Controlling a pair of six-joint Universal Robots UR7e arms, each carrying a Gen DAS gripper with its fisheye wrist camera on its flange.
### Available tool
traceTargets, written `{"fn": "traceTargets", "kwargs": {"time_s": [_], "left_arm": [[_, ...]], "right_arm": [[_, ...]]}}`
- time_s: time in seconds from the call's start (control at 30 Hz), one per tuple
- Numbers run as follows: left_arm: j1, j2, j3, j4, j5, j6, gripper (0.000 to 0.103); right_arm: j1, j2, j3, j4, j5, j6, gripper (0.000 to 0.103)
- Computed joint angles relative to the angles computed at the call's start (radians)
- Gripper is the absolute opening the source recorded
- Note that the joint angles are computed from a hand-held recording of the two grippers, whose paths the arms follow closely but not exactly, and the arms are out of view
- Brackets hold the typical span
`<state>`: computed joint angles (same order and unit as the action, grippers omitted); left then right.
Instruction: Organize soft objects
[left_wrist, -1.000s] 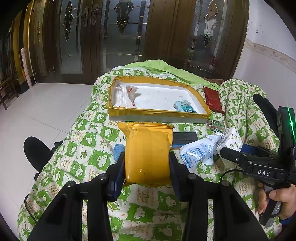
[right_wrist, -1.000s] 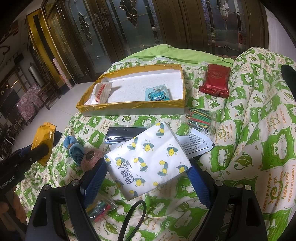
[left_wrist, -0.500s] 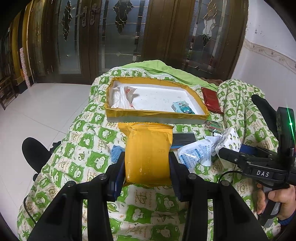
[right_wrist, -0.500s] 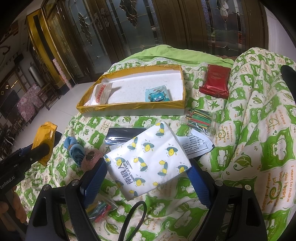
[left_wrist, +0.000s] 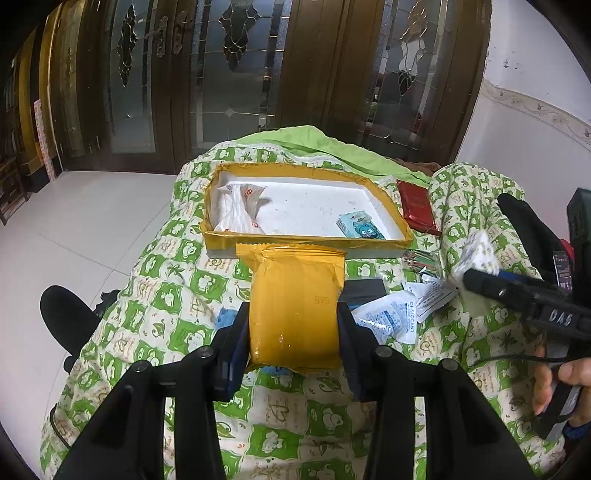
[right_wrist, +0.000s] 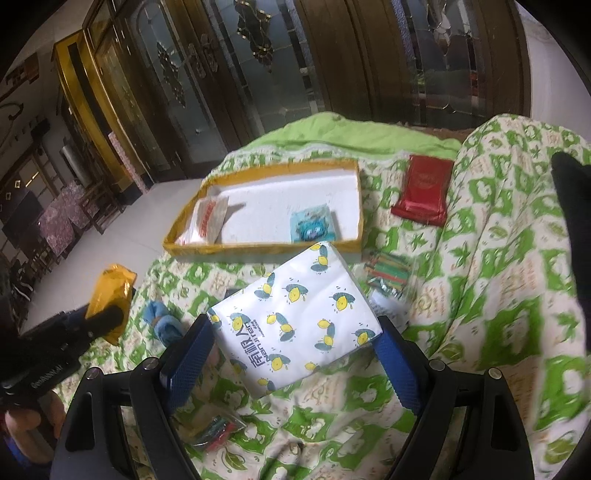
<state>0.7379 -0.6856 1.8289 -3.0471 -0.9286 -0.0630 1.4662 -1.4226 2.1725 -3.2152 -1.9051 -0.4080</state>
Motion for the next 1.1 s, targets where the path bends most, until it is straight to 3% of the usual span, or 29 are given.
{"fn": "traceTargets", "kwargs": {"time_s": [0.37, 0.6, 0.77, 0.97, 1.1], "left_arm": [[0.013, 0.021, -0.047, 0.025, -0.019, 0.027, 0.042], [0.041, 0.053, -0.133, 0.094, -0.057, 0.028, 0.042], [0.057, 0.091, -0.209, 0.142, -0.082, 0.031, 0.042], [0.091, 0.146, -0.336, 0.24, -0.121, 0.012, 0.042], [0.105, 0.183, -0.41, 0.281, -0.128, 0.016, 0.042]], "right_arm": [[0.002, 0.008, -0.078, 0.026, -0.05, -0.075, 0.09], [-0.001, 0.043, -0.168, 0.102, -0.047, -0.133, 0.09], [-0.01, 0.084, -0.242, 0.196, -0.001, -0.095, 0.09], [-0.014, 0.17, -0.339, 0.253, 0.045, -0.125, 0.09], [-0.025, 0.223, -0.433, 0.321, 0.055, -0.062, 0.09]]}}
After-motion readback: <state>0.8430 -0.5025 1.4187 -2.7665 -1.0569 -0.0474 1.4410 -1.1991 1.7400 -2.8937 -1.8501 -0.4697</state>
